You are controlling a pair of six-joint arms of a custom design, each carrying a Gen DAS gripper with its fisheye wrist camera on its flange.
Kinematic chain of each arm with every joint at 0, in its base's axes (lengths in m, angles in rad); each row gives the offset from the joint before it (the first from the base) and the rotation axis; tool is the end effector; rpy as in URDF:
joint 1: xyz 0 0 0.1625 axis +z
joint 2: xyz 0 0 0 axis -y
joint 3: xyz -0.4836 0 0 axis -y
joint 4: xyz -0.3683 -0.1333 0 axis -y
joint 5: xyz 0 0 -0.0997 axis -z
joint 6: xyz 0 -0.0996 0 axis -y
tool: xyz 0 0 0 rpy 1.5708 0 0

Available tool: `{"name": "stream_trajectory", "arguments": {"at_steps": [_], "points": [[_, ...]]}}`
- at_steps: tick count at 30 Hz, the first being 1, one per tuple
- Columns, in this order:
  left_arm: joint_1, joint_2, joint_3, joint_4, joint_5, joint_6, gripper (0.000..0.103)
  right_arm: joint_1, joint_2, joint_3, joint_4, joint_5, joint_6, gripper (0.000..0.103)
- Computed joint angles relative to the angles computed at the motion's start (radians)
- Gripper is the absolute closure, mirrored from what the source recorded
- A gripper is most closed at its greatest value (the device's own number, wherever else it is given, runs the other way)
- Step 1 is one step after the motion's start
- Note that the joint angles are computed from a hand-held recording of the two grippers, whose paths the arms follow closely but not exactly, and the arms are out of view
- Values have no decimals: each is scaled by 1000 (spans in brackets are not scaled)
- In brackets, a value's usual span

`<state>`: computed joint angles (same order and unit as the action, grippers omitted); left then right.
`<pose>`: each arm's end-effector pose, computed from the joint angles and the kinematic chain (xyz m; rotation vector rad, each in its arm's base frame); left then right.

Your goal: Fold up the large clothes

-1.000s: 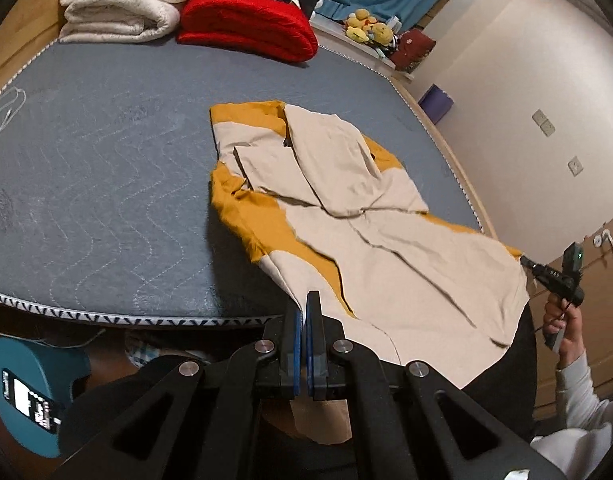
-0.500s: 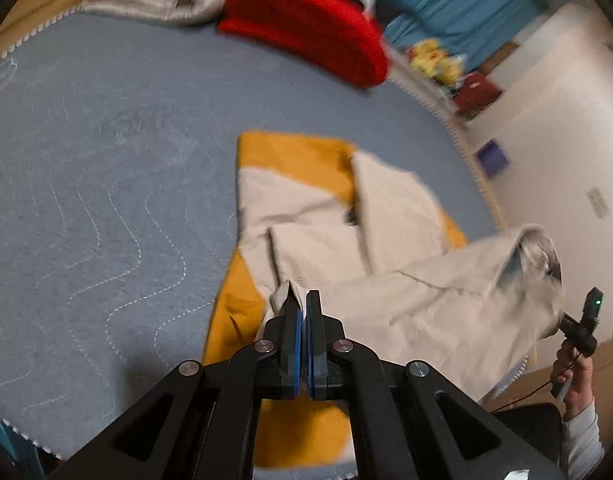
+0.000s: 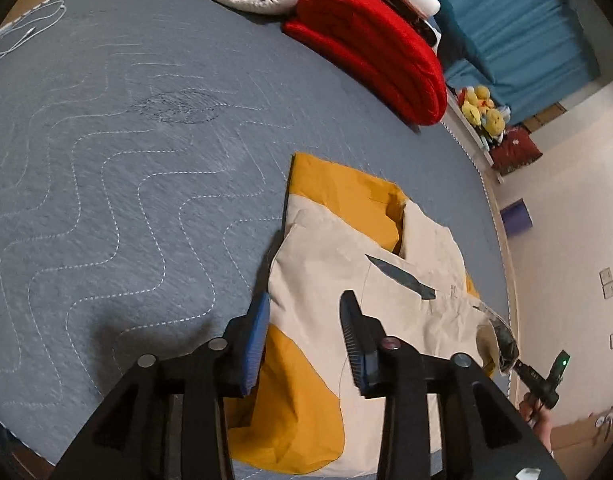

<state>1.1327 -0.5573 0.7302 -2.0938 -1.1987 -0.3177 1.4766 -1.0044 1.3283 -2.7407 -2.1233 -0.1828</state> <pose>-0.2277 -0.8857 0.3020 0.0768 2.8510 -0.6665 0.0112 -0.7426 0.4718 -0.1937 -2.3386 0.9468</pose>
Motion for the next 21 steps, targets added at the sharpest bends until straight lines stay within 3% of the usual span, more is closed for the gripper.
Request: {"name": "stream_trajectory", "arguments": {"at_steps": [3, 8, 12, 15, 19, 20, 21], "points": [[-10, 19, -20, 105, 33, -14, 60, -2, -18, 30, -5, 2, 15, 53], [-27, 54, -62, 244, 71, 1, 55, -4, -40, 66, 52, 13, 26, 46], [-35, 92, -123, 335, 154, 4, 50, -12, -24, 56, 188, -27, 36, 43], [-24, 128, -196, 401, 154, -27, 50, -16, 2, 31, 285, -77, 42, 44], [-17, 184, -301, 489, 157, -38, 51, -20, 19, 13, 310, -79, 51, 44], [-18, 198, -323, 505, 151, -31, 52, -19, 22, 11, 310, -79, 50, 52], [-20, 208, -338, 518, 157, -20, 55, -15, 23, 15, 293, -82, 36, 80]]}}
